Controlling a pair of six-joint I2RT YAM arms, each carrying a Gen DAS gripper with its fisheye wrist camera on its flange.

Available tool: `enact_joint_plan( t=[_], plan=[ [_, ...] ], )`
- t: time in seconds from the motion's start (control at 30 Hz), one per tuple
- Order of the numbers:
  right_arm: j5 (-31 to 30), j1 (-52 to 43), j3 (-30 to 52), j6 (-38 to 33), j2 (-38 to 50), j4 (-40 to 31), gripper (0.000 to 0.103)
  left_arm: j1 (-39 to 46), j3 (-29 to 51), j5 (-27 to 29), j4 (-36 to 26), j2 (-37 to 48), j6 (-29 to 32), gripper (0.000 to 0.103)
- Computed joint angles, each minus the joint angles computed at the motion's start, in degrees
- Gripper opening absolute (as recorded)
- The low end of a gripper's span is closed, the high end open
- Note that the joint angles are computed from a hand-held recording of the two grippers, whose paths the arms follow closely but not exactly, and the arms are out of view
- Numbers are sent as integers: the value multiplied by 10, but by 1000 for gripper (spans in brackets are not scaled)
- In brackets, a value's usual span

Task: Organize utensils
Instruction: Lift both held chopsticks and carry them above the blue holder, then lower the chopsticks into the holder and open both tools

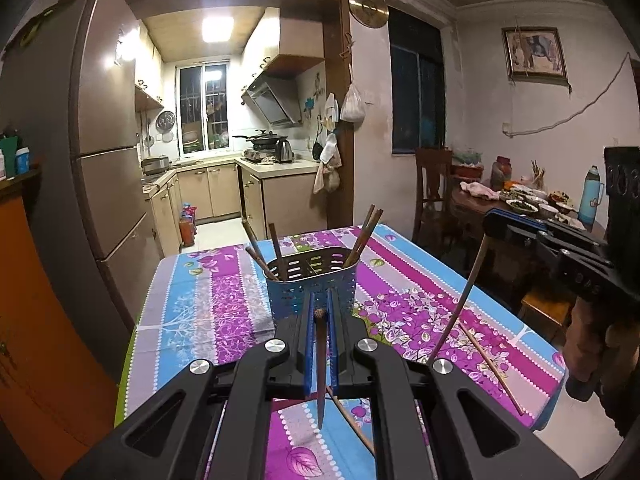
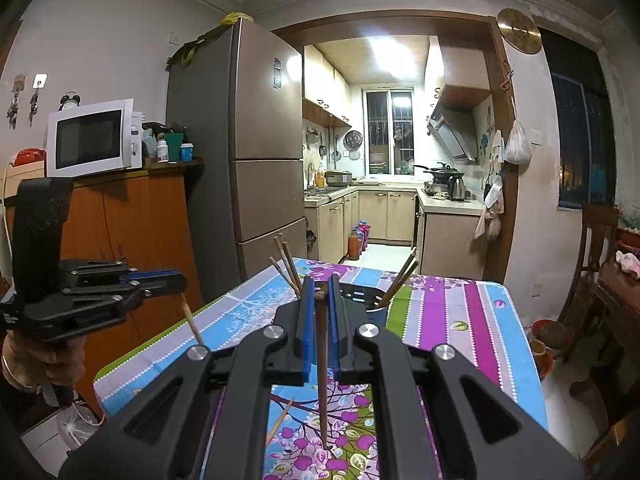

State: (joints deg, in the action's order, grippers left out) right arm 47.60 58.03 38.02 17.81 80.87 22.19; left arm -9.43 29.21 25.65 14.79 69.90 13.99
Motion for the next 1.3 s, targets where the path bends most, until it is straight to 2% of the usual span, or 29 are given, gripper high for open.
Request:
enact_joint_plan(
  t=[0.17, 0.27, 0.4, 0.57, 0.67, 0.83, 1.03, 1.17, 1.3],
  plan=[
    [-44, -42, 41, -26, -4, -13, 5, -50, 72, -36, -12, 24, -20, 8],
    [-49, -67, 77, -63, -3, -2, 5, -70, 137, -49, -21, 46, -42, 8],
    [-79, -114, 130, -95, 3, 11, 5, -98, 231, -96, -9, 90, -59, 8],
    [-106, -179, 199, -126, 55, 42, 5, -110, 347, -116, 3, 182, -89, 8],
    [-140, -227, 229, -105, 107, 54, 5, -119, 386, -135, 39, 248, -83, 8],
    [-174, -268, 232, -65, 184, 109, 5, -119, 418, -131, 107, 347, -99, 8],
    [-191, -281, 250, -18, 262, 115, 5, -106, 439, -113, 151, 424, -113, 8],
    [-193, -281, 257, -15, 278, 113, 5, -100, 454, -99, 127, 410, -118, 8],
    [-199, -287, 260, -7, 270, 110, 5, -103, 435, -97, 161, 366, -116, 8]
  ],
)
